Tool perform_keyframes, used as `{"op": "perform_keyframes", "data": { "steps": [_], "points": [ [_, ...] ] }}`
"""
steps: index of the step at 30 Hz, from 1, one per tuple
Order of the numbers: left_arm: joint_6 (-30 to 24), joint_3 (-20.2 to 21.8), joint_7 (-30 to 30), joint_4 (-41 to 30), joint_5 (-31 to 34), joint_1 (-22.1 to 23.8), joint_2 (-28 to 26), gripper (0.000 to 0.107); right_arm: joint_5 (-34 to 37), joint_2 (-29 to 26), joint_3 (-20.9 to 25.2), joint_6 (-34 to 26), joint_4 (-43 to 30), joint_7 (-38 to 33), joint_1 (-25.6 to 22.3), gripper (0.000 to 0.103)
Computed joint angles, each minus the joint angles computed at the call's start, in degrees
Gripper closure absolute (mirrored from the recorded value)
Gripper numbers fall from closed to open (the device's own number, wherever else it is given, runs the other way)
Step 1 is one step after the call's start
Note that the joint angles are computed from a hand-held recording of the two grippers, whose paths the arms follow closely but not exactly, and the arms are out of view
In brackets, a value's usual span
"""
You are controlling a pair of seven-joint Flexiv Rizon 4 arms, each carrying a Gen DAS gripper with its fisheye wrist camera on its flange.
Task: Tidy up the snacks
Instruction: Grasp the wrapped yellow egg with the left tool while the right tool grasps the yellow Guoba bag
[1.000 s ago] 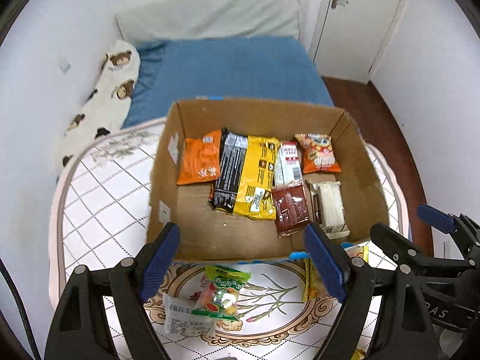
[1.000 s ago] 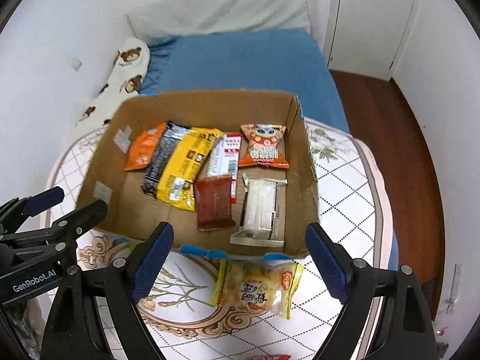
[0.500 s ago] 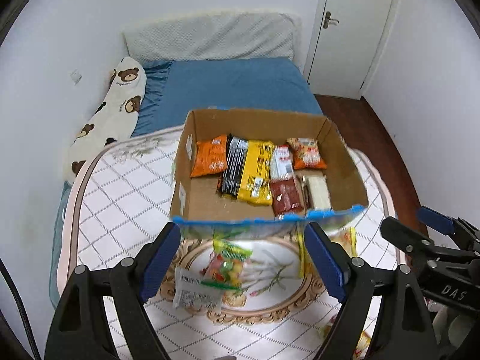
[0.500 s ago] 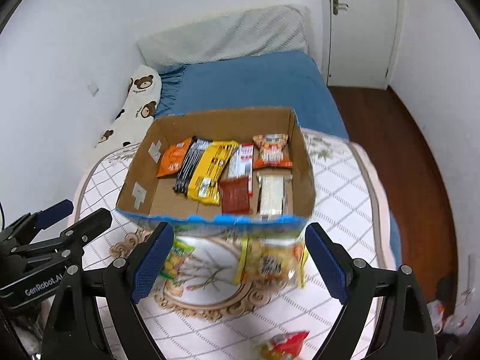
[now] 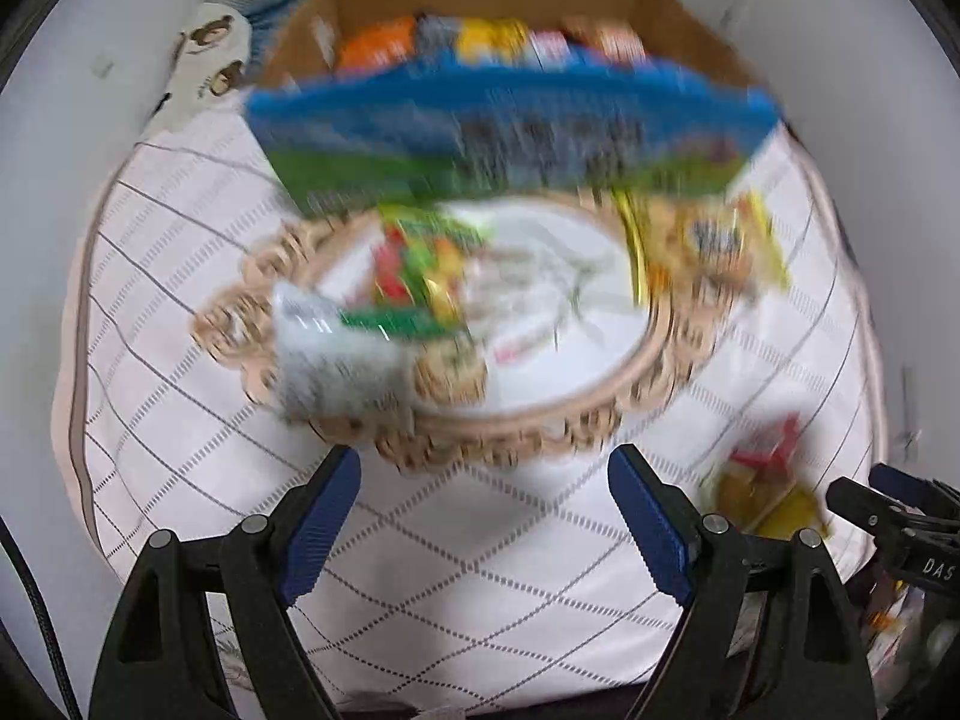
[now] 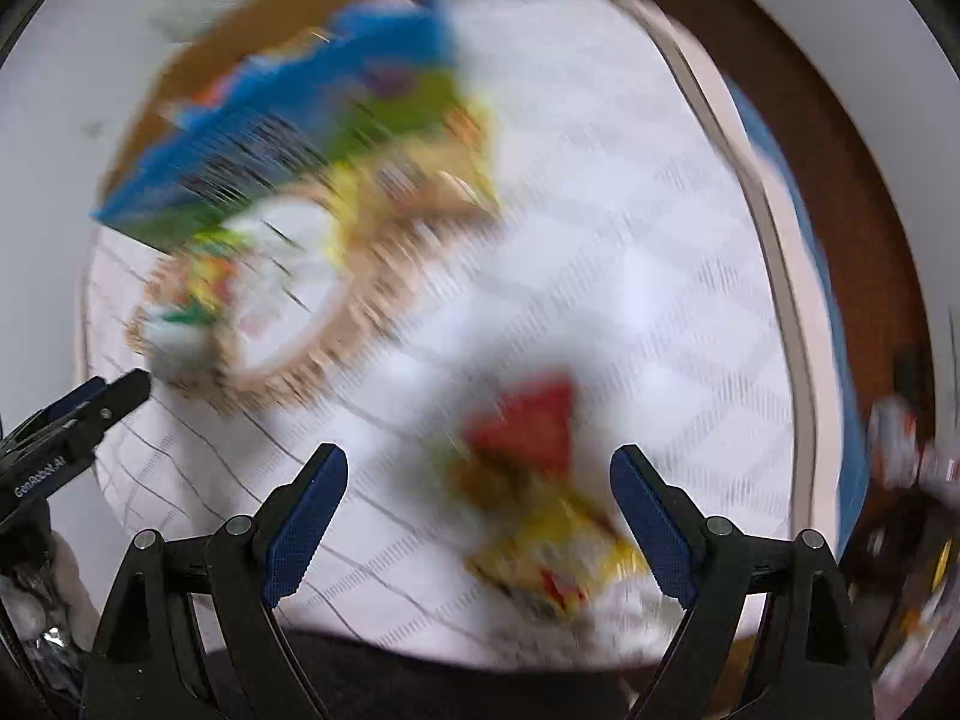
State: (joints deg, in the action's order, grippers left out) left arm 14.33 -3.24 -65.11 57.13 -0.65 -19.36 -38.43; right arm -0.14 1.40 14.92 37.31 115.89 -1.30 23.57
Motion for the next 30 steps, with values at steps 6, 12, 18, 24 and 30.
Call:
{"op": "perform_keyframes", "data": {
  "steps": [6, 12, 18, 24, 30],
  "points": [
    [-2.3, -0.1, 2.4, 4.6, 2.2, -1.7, 1.2, 0.022, 8.5, 1.2, 2.6, 13.4, 10.4, 10.6, 1.4, 0.011],
    [-5.5, -1.8, 6.4, 6.2, 2.3, -3.7, 1.4, 0.022, 7.6, -1.1, 2.5, 18.1, 13.4, 13.5, 2.6, 0.031],
    [-23.2, -3.3, -1.6, -4.8, -5.3, -4.7, -7.2, 0.022, 2.3, 3.5, 2.8, 8.2, 13.7, 14.7, 2.7, 0.046],
    [-24.9, -3.2, -6.5, -5.0, -6.5, -6.8, -10.4, 0.024, 3.1, 7.2, 3.5, 4.7, 15.3, 16.1, 2.8, 0.046],
    [-17.5, -3.4, -4.2, -0.7, -4.5, -8.1, -8.2, 0.051, 2.8, 5.2, 2.7, 5.0, 13.9, 15.8, 2.8, 0.046]
  ]
}}
